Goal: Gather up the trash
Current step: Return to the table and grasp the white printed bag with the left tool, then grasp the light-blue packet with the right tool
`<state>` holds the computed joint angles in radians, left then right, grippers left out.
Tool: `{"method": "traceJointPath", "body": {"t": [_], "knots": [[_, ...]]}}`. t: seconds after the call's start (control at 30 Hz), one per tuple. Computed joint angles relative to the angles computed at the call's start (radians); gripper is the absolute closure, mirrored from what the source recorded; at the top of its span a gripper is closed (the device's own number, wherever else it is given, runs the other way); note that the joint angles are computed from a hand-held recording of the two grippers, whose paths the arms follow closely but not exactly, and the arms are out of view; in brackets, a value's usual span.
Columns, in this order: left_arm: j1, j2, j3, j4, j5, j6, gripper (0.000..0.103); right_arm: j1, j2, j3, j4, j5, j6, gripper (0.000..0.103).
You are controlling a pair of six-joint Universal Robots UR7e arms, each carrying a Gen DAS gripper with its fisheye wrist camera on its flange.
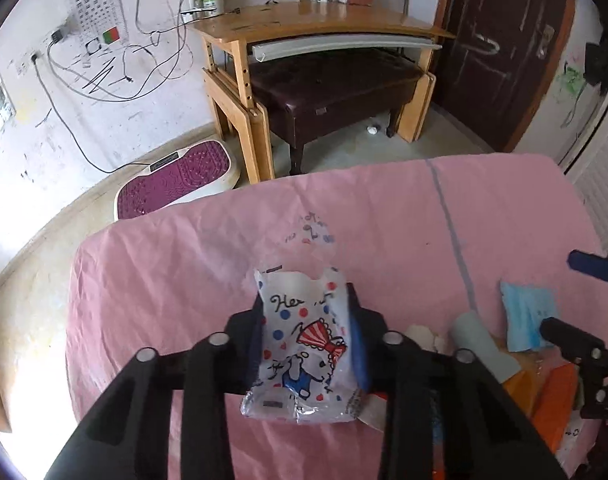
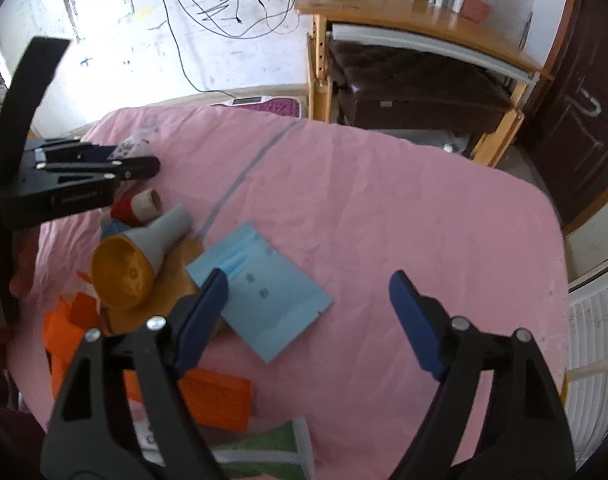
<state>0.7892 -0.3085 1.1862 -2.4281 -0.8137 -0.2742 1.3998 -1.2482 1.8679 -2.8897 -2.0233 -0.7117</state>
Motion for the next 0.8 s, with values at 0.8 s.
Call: {"method": "traceJointPath", "body": {"t": [0.8], "knots": [[0.008, -0.07, 0.1, -0.132, -0.071, -0.014, 0.078, 0.019, 0.057, -0.035, 0.028, -0.056, -0.046, 0.051]]}}
